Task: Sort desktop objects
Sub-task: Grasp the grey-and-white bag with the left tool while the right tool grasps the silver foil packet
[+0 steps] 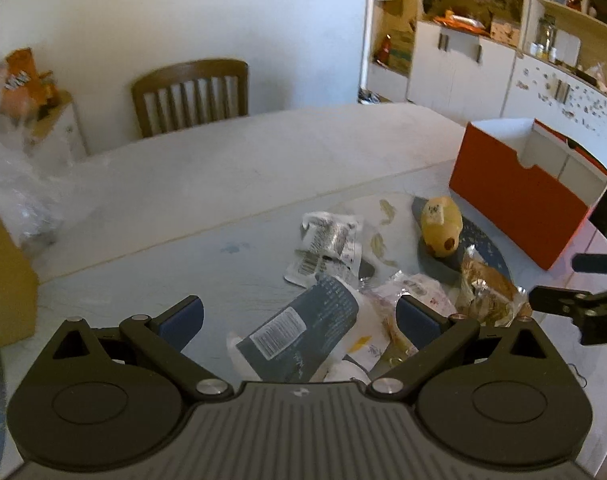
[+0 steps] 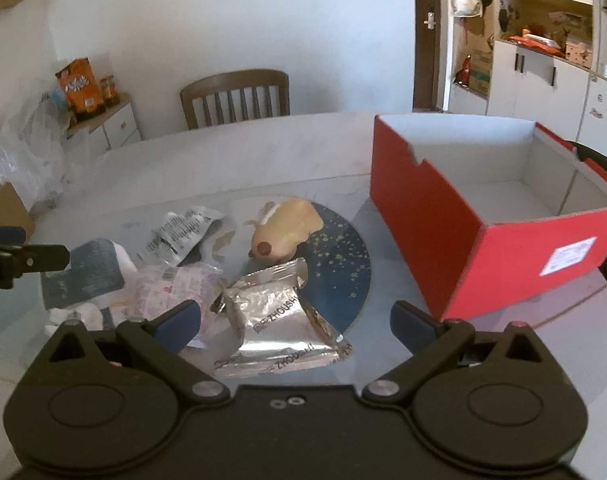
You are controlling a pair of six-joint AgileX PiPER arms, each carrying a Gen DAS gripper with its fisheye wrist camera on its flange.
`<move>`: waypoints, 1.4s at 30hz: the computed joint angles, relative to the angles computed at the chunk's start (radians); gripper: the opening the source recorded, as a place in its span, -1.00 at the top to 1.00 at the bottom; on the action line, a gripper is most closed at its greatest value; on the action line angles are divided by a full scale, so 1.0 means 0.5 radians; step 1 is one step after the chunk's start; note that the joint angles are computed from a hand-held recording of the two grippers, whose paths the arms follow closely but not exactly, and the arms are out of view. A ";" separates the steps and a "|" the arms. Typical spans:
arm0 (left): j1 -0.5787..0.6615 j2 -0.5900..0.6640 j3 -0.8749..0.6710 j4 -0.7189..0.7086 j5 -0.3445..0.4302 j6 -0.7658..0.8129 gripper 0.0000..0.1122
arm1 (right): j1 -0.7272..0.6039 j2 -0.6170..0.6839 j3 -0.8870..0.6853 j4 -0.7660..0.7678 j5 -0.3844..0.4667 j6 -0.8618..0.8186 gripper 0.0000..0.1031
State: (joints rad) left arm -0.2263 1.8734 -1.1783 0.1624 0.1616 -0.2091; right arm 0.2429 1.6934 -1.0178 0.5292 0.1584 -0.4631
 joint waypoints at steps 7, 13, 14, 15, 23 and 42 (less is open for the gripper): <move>0.026 0.173 -0.155 -0.101 0.088 0.213 -0.83 | -0.007 0.207 -0.179 -0.233 0.077 0.162 -0.91; 0.057 0.264 -0.235 -0.320 0.141 0.481 -0.83 | -0.003 0.295 -0.262 -0.267 0.133 0.139 -0.90; 0.061 0.273 -0.243 -0.358 0.150 0.525 -0.83 | -0.002 0.309 -0.274 -0.267 0.141 0.129 -0.90; 0.063 0.285 -0.253 -0.398 0.154 0.569 -0.83 | -0.004 0.326 -0.292 -0.263 0.155 0.115 -0.89; 0.068 0.353 -0.316 -0.501 0.200 0.708 -0.82 | -0.024 0.440 -0.415 -0.170 0.269 0.059 -0.79; 0.163 0.362 -0.324 -1.208 0.243 1.249 0.38 | -0.087 0.451 -0.483 0.180 0.441 -0.186 -0.01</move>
State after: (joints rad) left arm -0.1450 2.0547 -1.3403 -0.4413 0.2833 0.4155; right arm 0.1996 1.9191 -1.2595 0.6194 0.3790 -0.5561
